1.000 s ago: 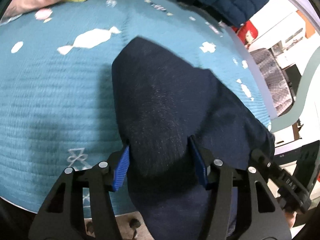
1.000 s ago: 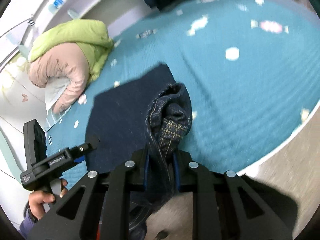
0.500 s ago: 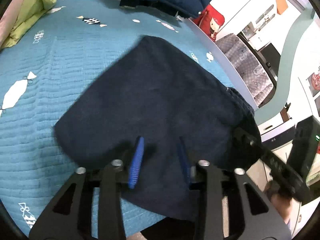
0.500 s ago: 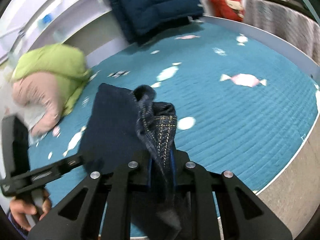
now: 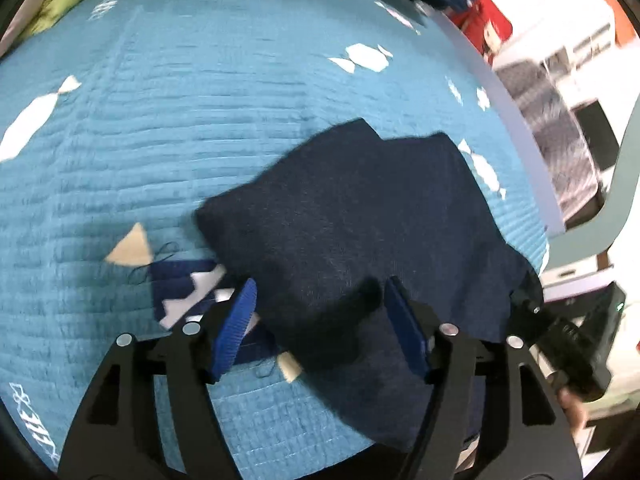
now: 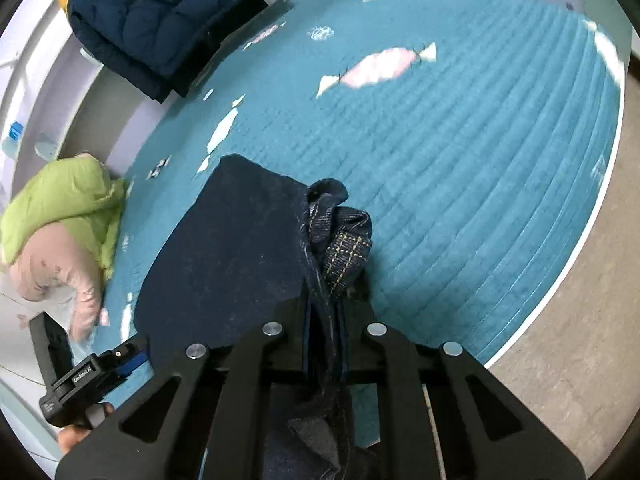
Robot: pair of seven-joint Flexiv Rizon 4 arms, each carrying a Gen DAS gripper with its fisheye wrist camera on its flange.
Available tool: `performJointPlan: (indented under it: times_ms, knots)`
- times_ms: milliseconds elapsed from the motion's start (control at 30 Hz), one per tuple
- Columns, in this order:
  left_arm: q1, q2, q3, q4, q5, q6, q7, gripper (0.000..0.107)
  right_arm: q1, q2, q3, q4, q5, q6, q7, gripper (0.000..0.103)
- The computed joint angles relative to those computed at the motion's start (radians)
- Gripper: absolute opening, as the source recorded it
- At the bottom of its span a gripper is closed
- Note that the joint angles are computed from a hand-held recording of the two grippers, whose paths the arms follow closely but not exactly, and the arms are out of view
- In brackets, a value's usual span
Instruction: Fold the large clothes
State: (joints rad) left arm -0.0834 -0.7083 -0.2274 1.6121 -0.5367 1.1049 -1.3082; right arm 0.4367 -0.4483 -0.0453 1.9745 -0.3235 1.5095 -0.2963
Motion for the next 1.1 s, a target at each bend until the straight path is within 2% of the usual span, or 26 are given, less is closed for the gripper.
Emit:
performJointPlan:
  times_ms: [100, 167, 267, 300, 400, 467, 533, 600, 633, 700, 733, 800, 900, 1100]
  knots:
    - [0.032, 0.026, -0.027, 0.059, -0.026, 0.095, 0.058, 0.068, 0.072, 0.010, -0.093, 0.032, -0.028, 0.085, 0.030, 0.011]
    - [0.080, 0.024, -0.073, 0.061, -0.071, 0.115, 0.102, 0.069, 0.087, 0.015, -0.108, 0.026, -0.059, 0.116, -0.003, 0.011]
    - [0.104, -0.001, -0.086, -0.001, -0.098, 0.054, 0.131, 0.073, 0.011, 0.002, 0.000, -0.018, -0.018, 0.134, -0.096, 0.011]
    - [0.100, -0.010, -0.077, -0.029, -0.088, 0.026, 0.144, 0.077, -0.006, -0.002, 0.026, -0.032, -0.007, 0.130, -0.118, 0.011]
    - [0.078, -0.071, -0.044, -0.160, -0.035, -0.107, 0.178, 0.078, -0.030, -0.013, 0.062, -0.055, 0.031, 0.096, -0.149, 0.011]
    - [0.065, -0.109, -0.032, -0.230, -0.024, -0.179, 0.179, 0.078, -0.065, -0.033, 0.104, -0.074, 0.067, 0.084, -0.165, 0.011]
    - [0.046, -0.153, -0.008, -0.314, -0.006, -0.258, 0.153, 0.078, -0.069, -0.035, 0.108, -0.067, 0.092, 0.095, -0.170, 0.011]
    - [0.033, -0.212, 0.012, -0.435, 0.029, -0.407, 0.123, 0.078, -0.099, -0.044, 0.146, -0.082, 0.111, 0.091, -0.196, 0.011]
    - [0.030, -0.228, 0.015, -0.466, 0.035, -0.451, 0.125, 0.078, -0.115, -0.046, 0.166, -0.088, 0.121, 0.082, -0.210, 0.012]
    - [0.002, -0.261, 0.053, -0.551, 0.091, -0.532, 0.107, 0.073, -0.127, -0.050, 0.186, -0.097, 0.137, 0.075, -0.229, 0.012]
    - [-0.002, -0.264, 0.054, -0.560, 0.102, -0.540, 0.121, 0.072, -0.131, -0.051, 0.192, -0.102, 0.143, 0.067, -0.239, 0.012]
    - [-0.016, -0.245, 0.074, -0.541, 0.145, -0.514, 0.158, 0.050, -0.131, -0.053, 0.195, -0.110, 0.155, 0.055, -0.248, 0.012]
    - [0.013, -0.210, 0.054, -0.471, 0.127, -0.476, 0.214, 0.033, -0.140, -0.056, 0.214, -0.128, 0.173, 0.038, -0.267, 0.013]
    - [0.062, -0.135, 0.023, -0.334, 0.065, -0.430, 0.331, 0.026, -0.132, -0.045, 0.235, -0.157, 0.187, -0.020, -0.310, 0.013]
